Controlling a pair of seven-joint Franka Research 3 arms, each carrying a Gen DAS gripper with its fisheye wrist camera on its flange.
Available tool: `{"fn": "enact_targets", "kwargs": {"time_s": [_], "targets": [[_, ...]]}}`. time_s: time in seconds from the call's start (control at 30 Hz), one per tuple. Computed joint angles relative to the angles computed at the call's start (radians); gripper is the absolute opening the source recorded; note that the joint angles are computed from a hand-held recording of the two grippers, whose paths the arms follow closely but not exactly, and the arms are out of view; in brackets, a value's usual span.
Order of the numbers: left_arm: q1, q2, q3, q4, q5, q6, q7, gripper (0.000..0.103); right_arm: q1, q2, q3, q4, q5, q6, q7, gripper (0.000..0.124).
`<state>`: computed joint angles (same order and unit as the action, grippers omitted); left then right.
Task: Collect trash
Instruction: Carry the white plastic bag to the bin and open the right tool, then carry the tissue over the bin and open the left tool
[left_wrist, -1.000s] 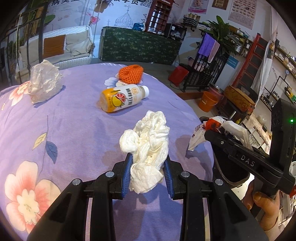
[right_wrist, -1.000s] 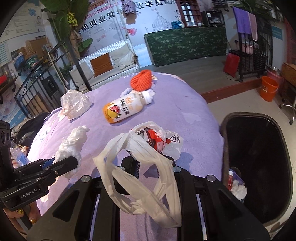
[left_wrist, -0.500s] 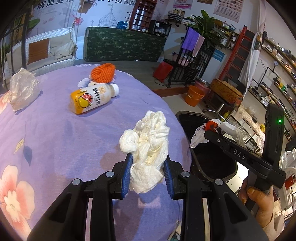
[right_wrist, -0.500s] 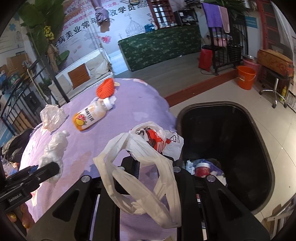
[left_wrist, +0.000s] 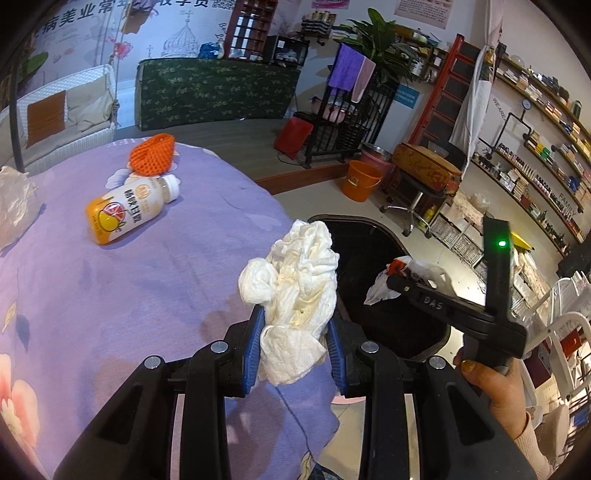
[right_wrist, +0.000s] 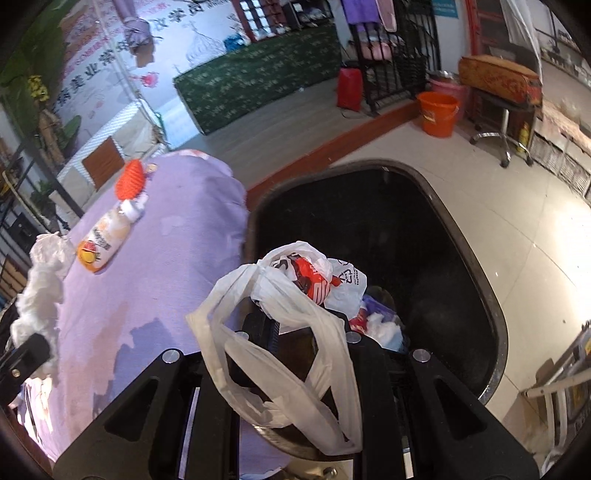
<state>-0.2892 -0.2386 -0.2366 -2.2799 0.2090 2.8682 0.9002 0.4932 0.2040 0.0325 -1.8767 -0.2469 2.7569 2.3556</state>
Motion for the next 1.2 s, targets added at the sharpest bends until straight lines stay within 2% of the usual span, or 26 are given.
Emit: {"fn": "enact_targets", "kwargs": {"time_s": [0.2,0.23,0.3,0.33,0.37,0.47,0.77,1.2], "targets": [[-0.021,0.045,-0.005,0.04,-0.011,-0.006,0.031,0.031,-0.023,0.051,0.004,0.031,0.089,-0.056,-0.013,0.018],[-0.025,0.051,-0.004,0.045,-0.017,-0.006,0.041,0.031,-0.029,0.059,0.009,0.029,0.114,-0.05,-0.025,0.023],[-0.027,0.061,-0.01,0.055,-0.016,-0.01,0.045,0.031,-0.021,0.067,-0.002,0.027,0.117,-0.052,-0.01,0.049],[-0.029,0.066,-0.011,0.059,-0.018,-0.013,0.049,0.031,-0.016,0.064,-0.009,0.017,0.111,-0.039,0.0,0.068],[-0.032,0.07,-0.011,0.062,-0.023,-0.015,0.055,0.031,-0.009,0.06,-0.018,0.006,0.096,-0.026,0.016,0.074],[-0.04,0.084,-0.013,0.073,-0.036,-0.023,0.071,0.031,0.012,0.048,-0.04,-0.006,0.032,-0.029,0.06,0.076],[-0.059,0.147,-0.025,0.134,-0.068,-0.047,0.125,0.031,-0.002,-0.026,-0.059,-0.071,-0.115,-0.014,0.196,0.08],[-0.076,0.3,-0.061,0.293,-0.131,-0.12,0.228,0.031,-0.097,-0.141,0.0,-0.173,-0.263,-0.022,0.336,0.086]]}}
